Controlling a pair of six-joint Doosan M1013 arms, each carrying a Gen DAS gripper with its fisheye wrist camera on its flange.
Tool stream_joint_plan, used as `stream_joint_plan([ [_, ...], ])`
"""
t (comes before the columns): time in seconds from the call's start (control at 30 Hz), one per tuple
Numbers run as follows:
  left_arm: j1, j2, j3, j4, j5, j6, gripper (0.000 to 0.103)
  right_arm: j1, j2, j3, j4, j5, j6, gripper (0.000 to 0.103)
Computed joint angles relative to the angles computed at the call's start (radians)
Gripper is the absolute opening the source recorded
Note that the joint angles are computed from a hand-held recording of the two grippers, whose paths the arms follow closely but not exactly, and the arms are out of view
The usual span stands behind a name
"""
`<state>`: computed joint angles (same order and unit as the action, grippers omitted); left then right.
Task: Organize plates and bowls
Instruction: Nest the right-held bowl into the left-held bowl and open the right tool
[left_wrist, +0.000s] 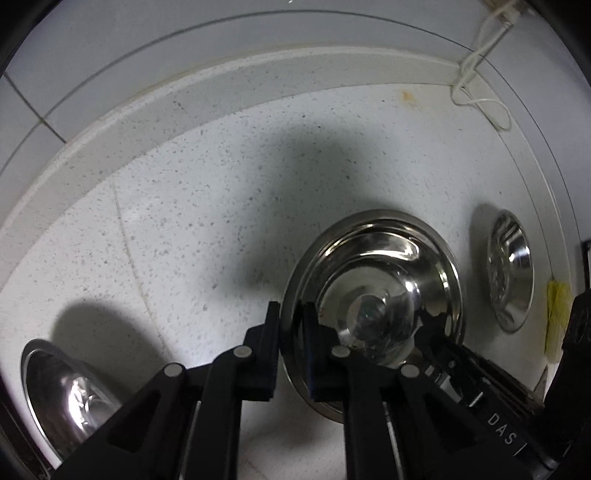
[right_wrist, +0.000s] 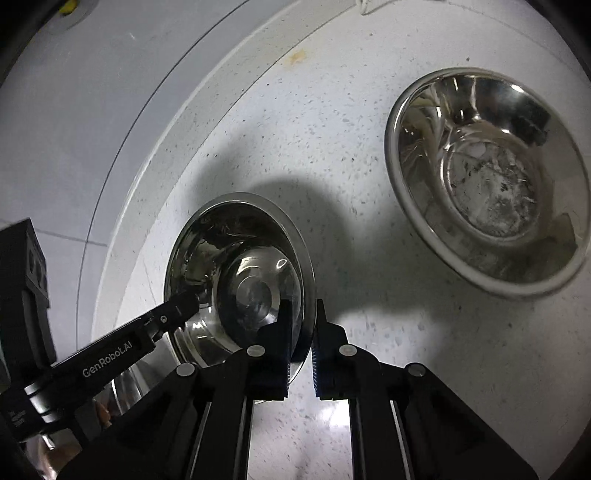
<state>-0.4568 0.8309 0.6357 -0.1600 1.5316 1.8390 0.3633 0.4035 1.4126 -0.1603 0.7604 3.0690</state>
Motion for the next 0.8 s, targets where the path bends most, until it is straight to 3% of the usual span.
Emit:
stream_joint_plan([
  [0.3,0.059,-0.108,0.098,-0.020,-0.077,0.020,0.012,0.068,0.035,-0.147,-0.080,0.101,-0.069,0.009],
  [0.57,0.163,-0.209,0.222,0.021,-0.167,-0.002,0.012,0.123,0.168,-0.387,-0.005,0.177,-0.295,0.009],
  [0.8,0.215,-0.225,0.284,0.070,-0.180,-0.042,0.012,0.134,0.292,-0.555,0.094,0.275,-0.441,0.010],
])
